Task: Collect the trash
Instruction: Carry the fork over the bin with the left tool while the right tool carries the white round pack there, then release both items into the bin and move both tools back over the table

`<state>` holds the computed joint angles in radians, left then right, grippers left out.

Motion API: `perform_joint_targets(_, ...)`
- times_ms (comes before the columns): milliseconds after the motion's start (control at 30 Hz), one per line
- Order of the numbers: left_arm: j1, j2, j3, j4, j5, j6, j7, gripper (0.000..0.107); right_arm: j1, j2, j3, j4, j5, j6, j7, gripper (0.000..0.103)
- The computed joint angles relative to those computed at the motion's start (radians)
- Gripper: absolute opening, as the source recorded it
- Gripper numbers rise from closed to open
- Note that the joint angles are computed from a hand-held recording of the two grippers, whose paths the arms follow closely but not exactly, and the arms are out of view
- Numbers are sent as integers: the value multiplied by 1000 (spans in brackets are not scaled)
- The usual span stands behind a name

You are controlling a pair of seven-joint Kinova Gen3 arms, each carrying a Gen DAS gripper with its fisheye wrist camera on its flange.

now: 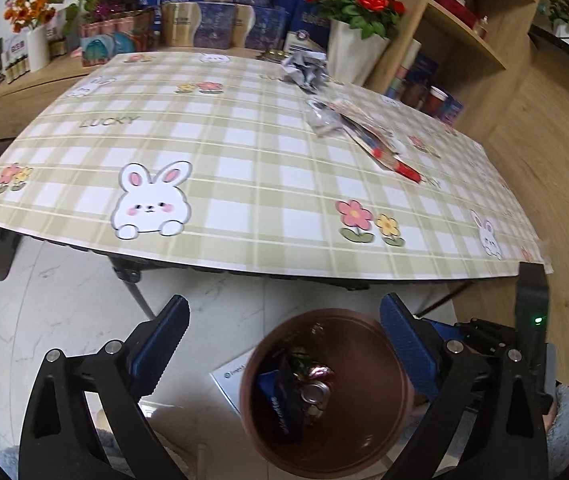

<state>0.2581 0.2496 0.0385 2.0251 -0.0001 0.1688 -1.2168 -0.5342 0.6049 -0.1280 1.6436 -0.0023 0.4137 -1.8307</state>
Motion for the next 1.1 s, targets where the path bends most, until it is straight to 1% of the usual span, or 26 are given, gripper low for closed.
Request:
perform_joint_targets(100, 1, 1, -14, 4, -5, -4, 5, 94, -24, 26, 18, -41, 13, 24, -10, 49)
perform_joint_targets(167, 2, 3, -20, 4, -8, -5, 9, 94, -38, 29, 32, -49, 25, 20, -22, 50)
perform_joint_targets(233, 1, 3, -25, 6, -11, -10, 12, 94, -46, 20, 40, -44, 33, 5, -33, 61)
perform_joint_targets(367, 11, 2, -40, 11, -19, -17, 24, 94, -74, -11, 78, -16, 59, -35, -78, 66)
perform_joint_targets(467, 39, -1, -68, 13, -35, -21, 45, 94, -102, -45, 123, 23, 84, -79, -131, 79)
perform_joint_targets(500, 46, -2, -75, 11, -41, -19, 50, 94, -121, -60, 151, 42, 99, -101, -162, 85)
perform_joint_targets(533, 55, -3, -83, 10, -49, -17, 57, 94, -125, -69, 161, 54, 107, -118, -177, 88)
perform_joint_targets(567, 68, -5, -95, 9, -58, -17, 68, 94, -111, -82, 153, 67, 103, -138, -175, 89)
perform_joint_targets(600, 72, -5, -100, 9, -65, -17, 74, 94, -113, -93, 163, 72, 113, -140, -189, 97)
perform_joint_targets(667, 86, -9, -113, 9, -80, -17, 90, 94, -142, -109, 206, 84, 147, -156, -226, 97)
perform_joint_targets(733, 109, -14, -134, 7, -102, -16, 110, 94, -128, -125, 199, 86, 153, -163, -225, 97)
perform_joint_targets(867, 173, -25, -191, 2, -166, -14, 166, 94, -165, -150, 253, 99, 191, -186, -271, 97)
perform_joint_targets(1000, 186, -30, -201, -14, -216, -7, 198, 94, -212, -169, 319, 118, 234, -212, -326, 97)
perform_joint_targets(1100, 178, -30, -189, -30, -239, 2, 210, 94, -210, -171, 326, 112, 252, -207, -338, 97)
